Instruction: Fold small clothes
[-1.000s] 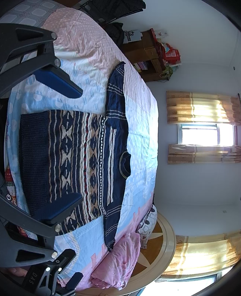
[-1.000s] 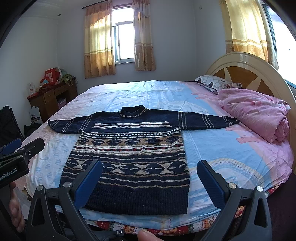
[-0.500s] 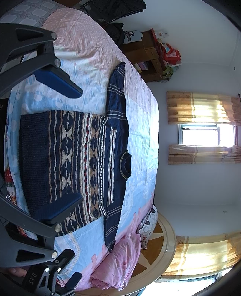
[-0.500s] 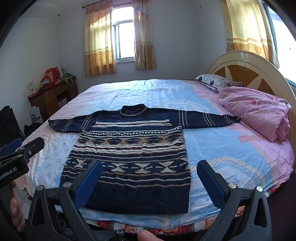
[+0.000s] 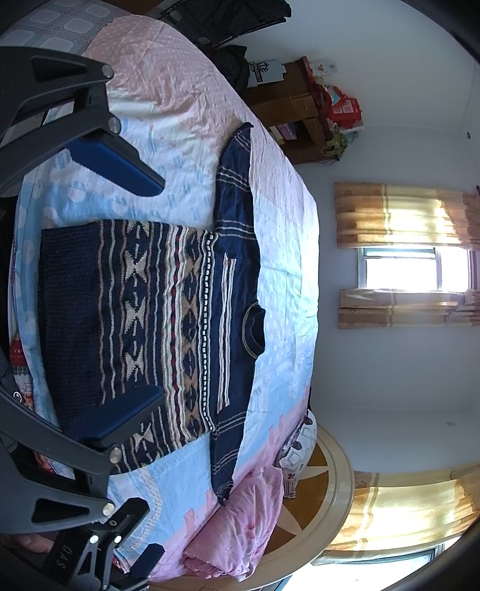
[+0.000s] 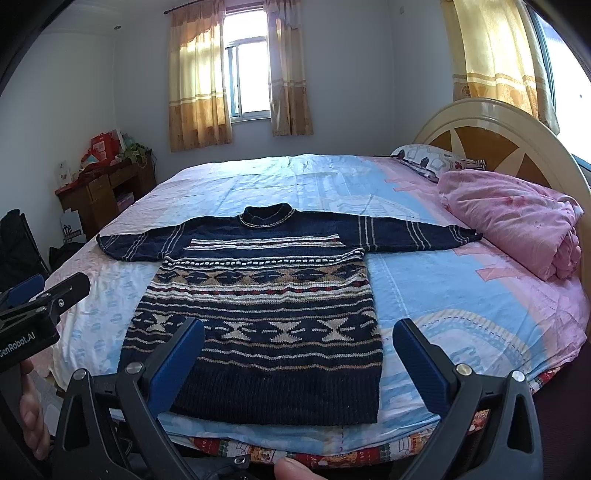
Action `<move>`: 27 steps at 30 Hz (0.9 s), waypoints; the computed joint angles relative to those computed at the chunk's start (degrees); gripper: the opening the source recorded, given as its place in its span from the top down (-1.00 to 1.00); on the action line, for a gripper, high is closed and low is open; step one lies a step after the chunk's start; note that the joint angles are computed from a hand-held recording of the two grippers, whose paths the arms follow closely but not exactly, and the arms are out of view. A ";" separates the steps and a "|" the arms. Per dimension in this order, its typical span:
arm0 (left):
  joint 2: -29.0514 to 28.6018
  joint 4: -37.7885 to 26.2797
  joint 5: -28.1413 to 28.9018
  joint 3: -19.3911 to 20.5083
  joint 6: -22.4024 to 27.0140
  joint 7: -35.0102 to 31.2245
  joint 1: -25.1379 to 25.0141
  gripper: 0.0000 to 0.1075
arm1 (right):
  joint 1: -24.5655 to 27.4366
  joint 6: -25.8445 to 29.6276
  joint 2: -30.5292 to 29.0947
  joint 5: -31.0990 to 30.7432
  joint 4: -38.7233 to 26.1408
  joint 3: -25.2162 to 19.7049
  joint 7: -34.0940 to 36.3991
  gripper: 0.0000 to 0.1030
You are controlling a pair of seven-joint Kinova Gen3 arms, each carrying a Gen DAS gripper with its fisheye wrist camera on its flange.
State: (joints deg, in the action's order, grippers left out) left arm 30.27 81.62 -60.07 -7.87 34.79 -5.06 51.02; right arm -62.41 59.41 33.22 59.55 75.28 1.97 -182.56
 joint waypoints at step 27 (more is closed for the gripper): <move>21.88 -33.34 19.30 1.74 7.41 -39.65 -12.89 -0.92 | 21.33 -13.03 6.23 -17.06 -2.49 0.86 19.73 -0.98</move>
State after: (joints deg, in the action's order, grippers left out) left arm 52.15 48.28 -40.77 -6.13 42.19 -44.71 38.13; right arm -41.08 46.38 39.45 42.49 72.79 2.83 -162.83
